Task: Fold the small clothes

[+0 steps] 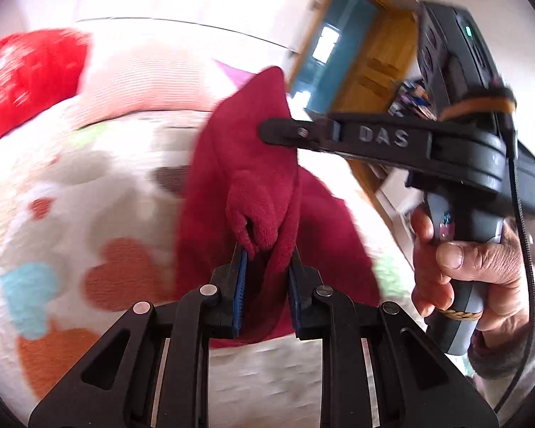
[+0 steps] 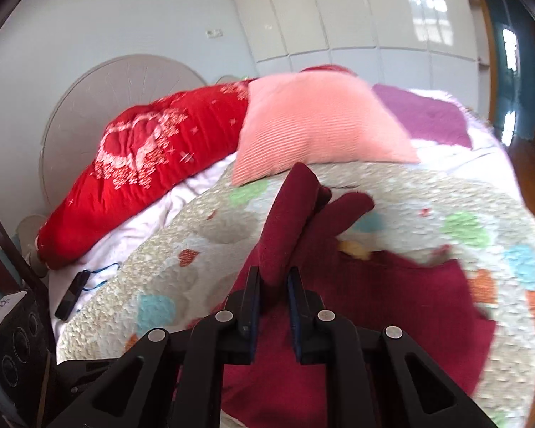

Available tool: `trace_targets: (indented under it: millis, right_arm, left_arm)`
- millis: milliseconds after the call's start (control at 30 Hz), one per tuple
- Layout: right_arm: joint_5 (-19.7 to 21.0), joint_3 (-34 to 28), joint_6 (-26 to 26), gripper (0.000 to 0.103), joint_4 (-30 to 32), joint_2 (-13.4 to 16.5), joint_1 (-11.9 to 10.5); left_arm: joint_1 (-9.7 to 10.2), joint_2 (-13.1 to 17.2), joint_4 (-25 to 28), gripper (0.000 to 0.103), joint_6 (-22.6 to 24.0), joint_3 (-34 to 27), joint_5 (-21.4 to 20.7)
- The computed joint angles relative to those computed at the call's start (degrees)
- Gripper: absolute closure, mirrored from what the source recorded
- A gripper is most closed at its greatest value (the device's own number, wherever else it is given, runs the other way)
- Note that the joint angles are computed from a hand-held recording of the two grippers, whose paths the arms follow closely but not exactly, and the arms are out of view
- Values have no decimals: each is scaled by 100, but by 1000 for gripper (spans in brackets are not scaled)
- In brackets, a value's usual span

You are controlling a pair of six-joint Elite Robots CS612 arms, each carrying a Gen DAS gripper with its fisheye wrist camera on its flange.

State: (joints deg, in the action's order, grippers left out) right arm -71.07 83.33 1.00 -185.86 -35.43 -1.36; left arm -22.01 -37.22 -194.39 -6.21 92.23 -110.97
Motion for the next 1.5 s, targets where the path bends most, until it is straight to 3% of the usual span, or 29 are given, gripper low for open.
trace_targets:
  millis: [133,267,333,400,467,567,600,667,700,733,800,933,1000,1100,1200,1267,1400,1500]
  right_arm:
    - [-384,438,276,94,-272,-107,-290]
    - [-470,599,694,95,-158,-30,-560]
    - [-312,636,867,95,-30,11,-669]
    - [164,721,1386,95,-223,55,-834]
    - [531,799,1833,94,-511,69,-931]
    - [794,999,1846,92,-850,-24,-972]
    - [828,1026,1796,87,-861,-52,-945]
    - [943,1098,1748,65,-901,-95,-910]
    - [988,1119,1802,48,-969,-89,-895]
    - [1012,1143,1832,46,-979,-88,-886]
    - [1109,1173,1829,46,-773,-105,-874]
    - [1315,1195,1810,46,-449,-88,-854]
    - [1308,1128,1839,46,-298,-27,-830]
    - [1348,860,1850,46,14,164,-796]
    - [1439,667,2170,80,-131,346,-811]
    - [1066,796,1821,84,-438,218,-752]
    - [-476,1109,655,85,-604,-173,-496]
    - [-985,1018,542,85,-218,-115,-466]
  left_arm:
    - [-348,74,405,84,344,-150,154]
    - [-578,240,1009,84,468,-415,120]
    - [-692,285,1128,84,576,-454,328]
    - [-699,336,1324,86,572,-532,76]
    - [-711,320,1259,86,577,-494,145]
    - [-613,197,1372,86,745,-376,-42]
    - [-573,134,1414,86,853,-308,-84]
    - [-540,24,1306,85,971,-123,-108]
    - [-504,-27,1251,85,1045,-43,-130]
    - [-486,-84,1158,85,1087,68,-132]
    - [-443,-173,949,85,1191,251,-49]
    - [-375,-168,586,82,1123,334,530]
    - [-337,-87,699,82,952,201,807]
    - [-274,32,951,82,663,9,764]
    - [-282,78,1143,82,596,-62,851]
    - [-308,67,1113,82,671,-64,903]
    - [-306,109,1038,82,680,-151,778]
    - [-356,192,1381,80,671,-301,732]
